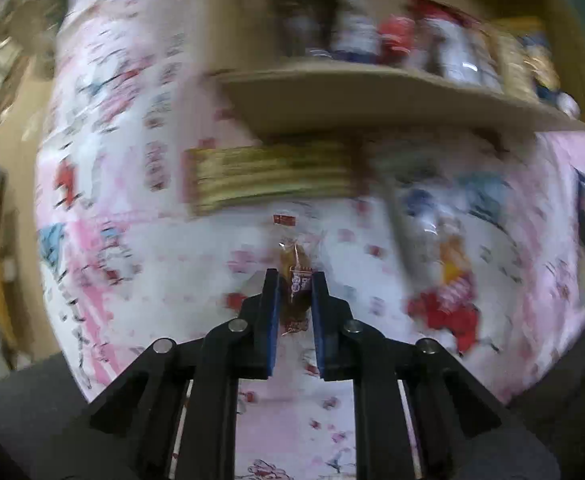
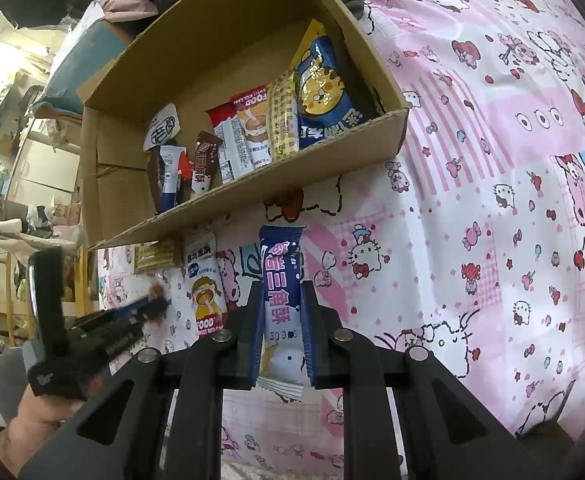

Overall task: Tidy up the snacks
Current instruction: 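Grasp a blue rice cracker bar with the right tool while the left grasps a clear snack bag, then carry both snacks into the box and open both tools to release them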

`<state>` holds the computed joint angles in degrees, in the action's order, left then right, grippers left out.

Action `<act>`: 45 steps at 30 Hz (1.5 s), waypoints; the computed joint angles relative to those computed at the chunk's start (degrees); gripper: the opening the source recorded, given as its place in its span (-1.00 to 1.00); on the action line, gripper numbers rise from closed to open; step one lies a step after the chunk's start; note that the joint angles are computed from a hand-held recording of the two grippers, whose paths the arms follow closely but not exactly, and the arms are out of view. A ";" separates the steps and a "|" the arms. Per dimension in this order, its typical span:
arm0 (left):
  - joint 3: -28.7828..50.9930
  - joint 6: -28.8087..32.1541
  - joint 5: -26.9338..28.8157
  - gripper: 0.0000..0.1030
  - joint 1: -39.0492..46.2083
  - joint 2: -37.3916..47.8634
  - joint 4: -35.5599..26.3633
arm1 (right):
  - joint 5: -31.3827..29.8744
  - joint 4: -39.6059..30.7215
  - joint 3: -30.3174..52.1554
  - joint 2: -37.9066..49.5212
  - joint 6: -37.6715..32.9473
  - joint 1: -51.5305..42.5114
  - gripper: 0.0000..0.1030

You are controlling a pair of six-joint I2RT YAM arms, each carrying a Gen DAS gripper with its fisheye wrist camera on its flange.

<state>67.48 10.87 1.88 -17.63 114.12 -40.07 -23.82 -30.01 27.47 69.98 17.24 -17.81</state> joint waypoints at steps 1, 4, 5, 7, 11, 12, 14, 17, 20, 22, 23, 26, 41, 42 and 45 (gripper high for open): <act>-0.86 -0.56 -0.14 -0.78 -0.08 -0.95 0.61 | -0.13 -0.93 0.19 -0.64 -0.59 -0.36 -0.66; -1.95 -0.50 0.14 -0.78 -0.10 -2.11 0.30 | -0.03 -0.80 0.17 -0.99 -0.18 0.25 -0.66; -2.05 -0.33 0.28 -0.77 0.09 -2.42 0.00 | 0.04 -0.76 0.19 -1.04 -0.01 0.52 -0.66; -2.53 -0.05 0.80 -0.77 1.39 -3.74 -0.50 | 0.13 -0.71 0.19 -1.00 0.20 1.08 -0.66; -5.22 0.20 1.51 -0.77 2.89 -8.22 -0.85 | 0.00 -0.95 0.14 -0.97 0.70 1.47 -0.66; -5.70 0.11 1.80 -0.77 3.27 -9.42 -0.99 | -0.62 -1.24 0.20 -1.44 0.79 1.39 -0.66; -5.72 0.56 2.51 -0.77 4.64 -11.66 -2.06 | -3.28 -1.57 0.19 -2.97 0.56 0.46 -0.66; -6.69 -0.47 4.93 -0.77 6.43 -17.22 -4.08 | -8.79 -3.00 1.08 -8.68 -0.40 -0.98 -0.66; -5.33 -1.27 6.67 -0.77 6.80 -21.17 -5.73 | -10.88 -3.03 2.35 -13.78 -0.37 -0.40 -0.66; -2.73 -2.02 7.72 -0.77 6.74 -21.74 -6.85 | -10.88 -1.95 2.63 -16.35 0.60 0.03 -0.66; -1.15 -2.24 8.50 -0.77 6.94 -22.12 -7.79 | -11.14 -1.61 2.70 -16.81 0.85 -0.20 -0.66; 4.53 -3.15 9.73 -0.77 6.46 -19.59 -8.39 | -12.16 0.08 2.62 -18.04 2.05 -1.96 -0.66; 19.81 -5.32 7.46 -0.77 1.25 -9.90 -6.05 | -15.74 2.69 5.74 -15.09 0.86 -12.23 -0.66; 20.31 -5.08 7.24 -0.77 0.87 -9.48 -5.77 | -15.30 3.11 6.40 -13.91 0.69 -12.31 -0.66; 21.25 -4.44 6.61 -0.77 0.05 -8.32 -4.88 | -14.81 4.02 7.56 -11.63 0.04 -12.62 -0.66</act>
